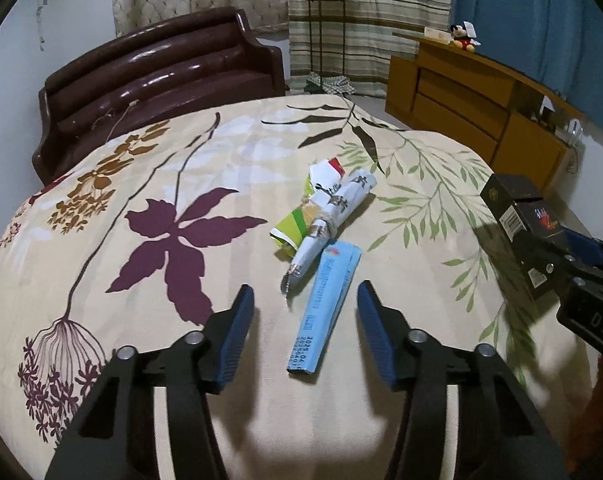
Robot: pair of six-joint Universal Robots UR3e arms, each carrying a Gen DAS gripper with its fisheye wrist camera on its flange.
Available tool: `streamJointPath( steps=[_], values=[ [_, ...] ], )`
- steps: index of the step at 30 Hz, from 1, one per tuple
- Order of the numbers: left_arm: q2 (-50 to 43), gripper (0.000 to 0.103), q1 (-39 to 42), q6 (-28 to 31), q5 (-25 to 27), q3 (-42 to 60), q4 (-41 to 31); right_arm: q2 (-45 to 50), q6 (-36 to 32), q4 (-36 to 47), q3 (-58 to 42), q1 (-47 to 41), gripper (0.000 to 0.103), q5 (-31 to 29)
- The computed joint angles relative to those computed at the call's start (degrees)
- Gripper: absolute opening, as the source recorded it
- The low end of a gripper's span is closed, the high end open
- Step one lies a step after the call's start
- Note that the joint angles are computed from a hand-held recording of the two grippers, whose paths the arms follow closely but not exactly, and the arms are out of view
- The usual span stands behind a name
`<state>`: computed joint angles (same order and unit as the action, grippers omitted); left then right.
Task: Collect trash
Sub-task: 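Lower the left gripper onto the light blue tube and close it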
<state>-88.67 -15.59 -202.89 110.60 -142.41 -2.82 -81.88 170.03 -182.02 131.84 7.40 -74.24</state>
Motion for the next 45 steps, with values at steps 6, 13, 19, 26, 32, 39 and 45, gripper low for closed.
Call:
streamJointPath(
  steps=[6,13,19,26,32,39,45],
  values=[
    [0.15,0.033,1.53,0.67,-3.24,-0.18,-0.94,0.38,0.03,-0.16,-0.14,0.01,0.054,0.06],
    [-0.33,0.021,0.74,1.41,-3.44,-0.10,-0.28,0.25,0.01,-0.12,-0.09,0.04,0.054,0.11],
    [0.37,0.015,0.52,1.73,-3.99,-0.80,0.29,0.97,0.46,-1.53,0.35,0.88,0.054,-0.13],
    [3.63,0.014,1.43,2.19,-5.75,-3.38,1.58,0.14,0.58,-1.89,1.24,0.85,0.054,0.05],
    [6.68,0.014,2.28,2.69,-7.29,-4.82,0.39,-0.44,0.37,-1.92,1.86,0.59,0.053,0.53],
    [10.07,0.022,4.99,2.44,-11.00,-6.91,-2.09,-0.98,0.52,-1.72,2.18,0.59,0.053,0.96],
    [10.66,0.042,4.96,1.43,-10.40,-7.12,-2.13,-1.06,0.29,-1.22,2.06,0.58,0.053,0.99]
  ],
)
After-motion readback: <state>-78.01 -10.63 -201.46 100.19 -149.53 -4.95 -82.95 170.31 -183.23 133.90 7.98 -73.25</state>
